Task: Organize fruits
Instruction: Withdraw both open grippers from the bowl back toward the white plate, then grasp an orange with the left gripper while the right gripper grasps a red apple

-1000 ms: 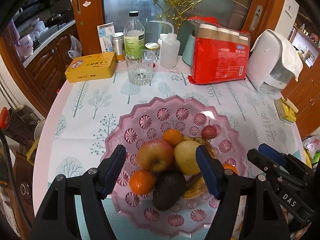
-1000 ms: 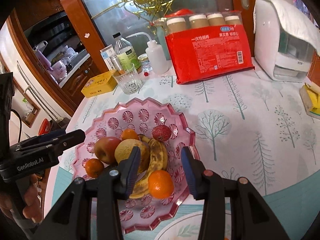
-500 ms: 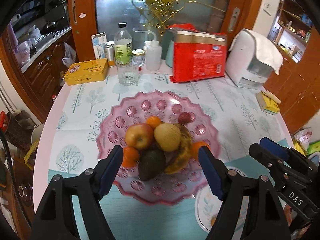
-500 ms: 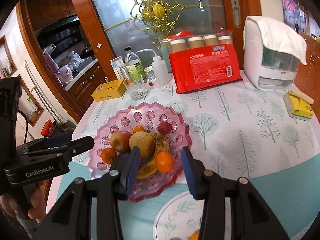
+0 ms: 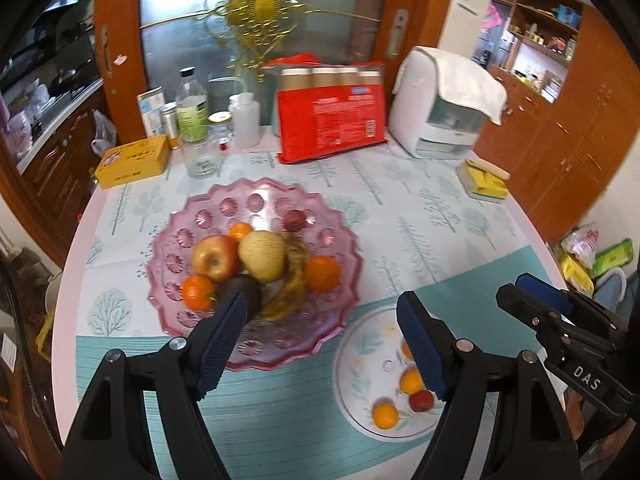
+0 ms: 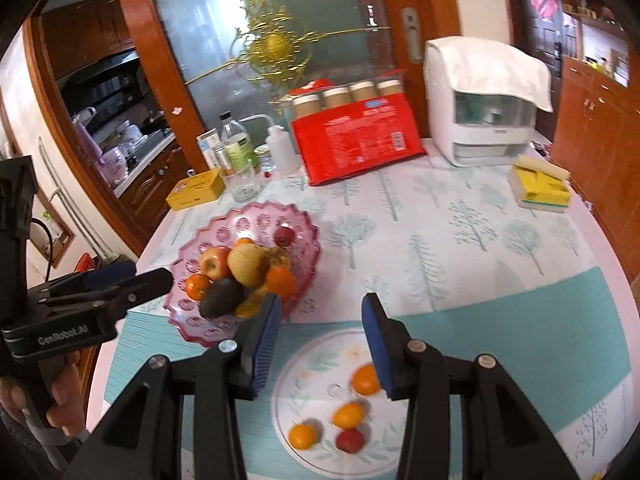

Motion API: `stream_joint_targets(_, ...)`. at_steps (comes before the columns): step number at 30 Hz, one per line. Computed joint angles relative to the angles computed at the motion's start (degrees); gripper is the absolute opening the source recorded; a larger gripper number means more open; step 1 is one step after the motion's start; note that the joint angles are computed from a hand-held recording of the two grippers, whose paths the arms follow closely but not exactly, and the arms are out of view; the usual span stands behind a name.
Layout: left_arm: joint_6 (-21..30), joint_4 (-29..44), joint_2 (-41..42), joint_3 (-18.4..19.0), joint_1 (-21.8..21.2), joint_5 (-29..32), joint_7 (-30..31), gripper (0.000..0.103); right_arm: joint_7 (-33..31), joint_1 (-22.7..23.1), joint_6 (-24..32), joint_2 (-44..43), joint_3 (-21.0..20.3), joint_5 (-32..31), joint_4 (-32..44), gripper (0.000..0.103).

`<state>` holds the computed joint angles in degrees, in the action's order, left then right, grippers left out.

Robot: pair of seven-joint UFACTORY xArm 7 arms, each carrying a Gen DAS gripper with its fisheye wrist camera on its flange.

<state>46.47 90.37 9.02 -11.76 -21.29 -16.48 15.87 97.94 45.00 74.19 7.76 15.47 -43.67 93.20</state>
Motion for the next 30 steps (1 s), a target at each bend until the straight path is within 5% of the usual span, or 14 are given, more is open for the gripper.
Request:
stream_joint_targets(15,-0.5,-13.5,-5.2,-1.3,-3.3,-0.4,2.9,0.078,8.4,-1.7,0.2,-6.0,4.2,6.6,-12.5,0.043)
stream_joint_targets(26,-3.6,-23.0,-3.8,-2.1,-5.1,2.8,1.5,0.078,11.9,-3.1,-15.8,-5.7,4.1,11.6,-21.7,0.043)
stream_joint_targets(30,-3.1,-23.1,-1.7,-2.4,-5.3,2.7,2.7,0.070,12.1,-3.4,-22.1,-4.9,3.6,12.8,-24.1,0.043)
